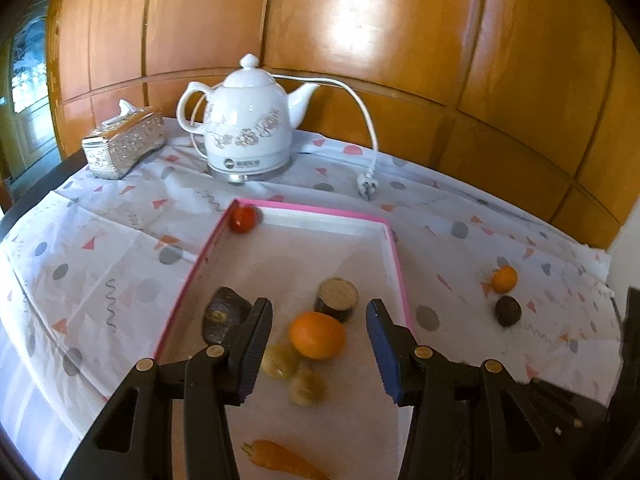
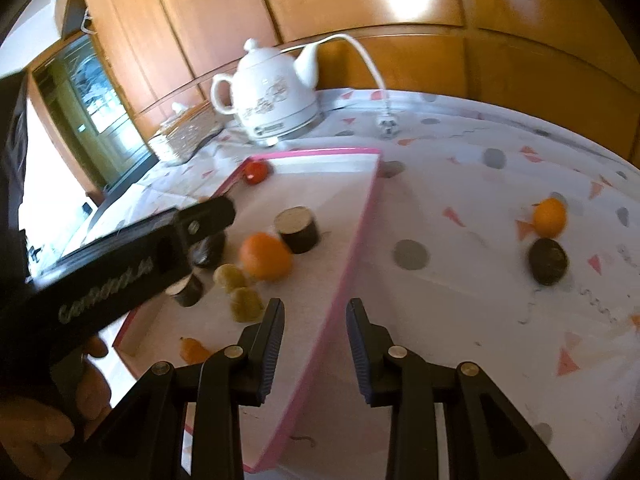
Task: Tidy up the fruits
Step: 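Place the orange in the pink tray with the left tool while the right tool places the potato there, then grasp the dark round cake with the left tool while the right tool moves toward the second orange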
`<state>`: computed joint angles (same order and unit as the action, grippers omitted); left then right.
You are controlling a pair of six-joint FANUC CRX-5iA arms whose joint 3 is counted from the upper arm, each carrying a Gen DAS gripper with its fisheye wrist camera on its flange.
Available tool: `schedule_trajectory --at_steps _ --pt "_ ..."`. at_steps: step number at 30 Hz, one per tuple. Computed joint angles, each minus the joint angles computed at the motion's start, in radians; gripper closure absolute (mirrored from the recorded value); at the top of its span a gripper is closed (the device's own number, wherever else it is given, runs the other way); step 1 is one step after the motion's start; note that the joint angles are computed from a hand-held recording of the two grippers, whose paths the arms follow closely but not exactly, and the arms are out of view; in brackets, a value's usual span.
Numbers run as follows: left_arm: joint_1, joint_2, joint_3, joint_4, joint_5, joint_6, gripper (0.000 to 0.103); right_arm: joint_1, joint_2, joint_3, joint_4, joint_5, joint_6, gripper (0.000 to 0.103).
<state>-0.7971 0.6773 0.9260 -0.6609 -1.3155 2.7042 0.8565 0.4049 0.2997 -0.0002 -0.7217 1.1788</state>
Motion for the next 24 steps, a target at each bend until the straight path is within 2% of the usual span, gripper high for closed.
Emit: schedule_trajectory --at_steps 15,24 --pt "-0.024 0.088 0.123 0.056 -0.001 -0.130 0.053 -0.039 -0.053 -0.130 0.156 0.047 -0.222 0.071" --pt "-0.027 0.174 0.253 0.102 -0.022 -0.231 0.053 -0.079 -0.082 -0.205 0.235 0.056 -0.351 0.071"
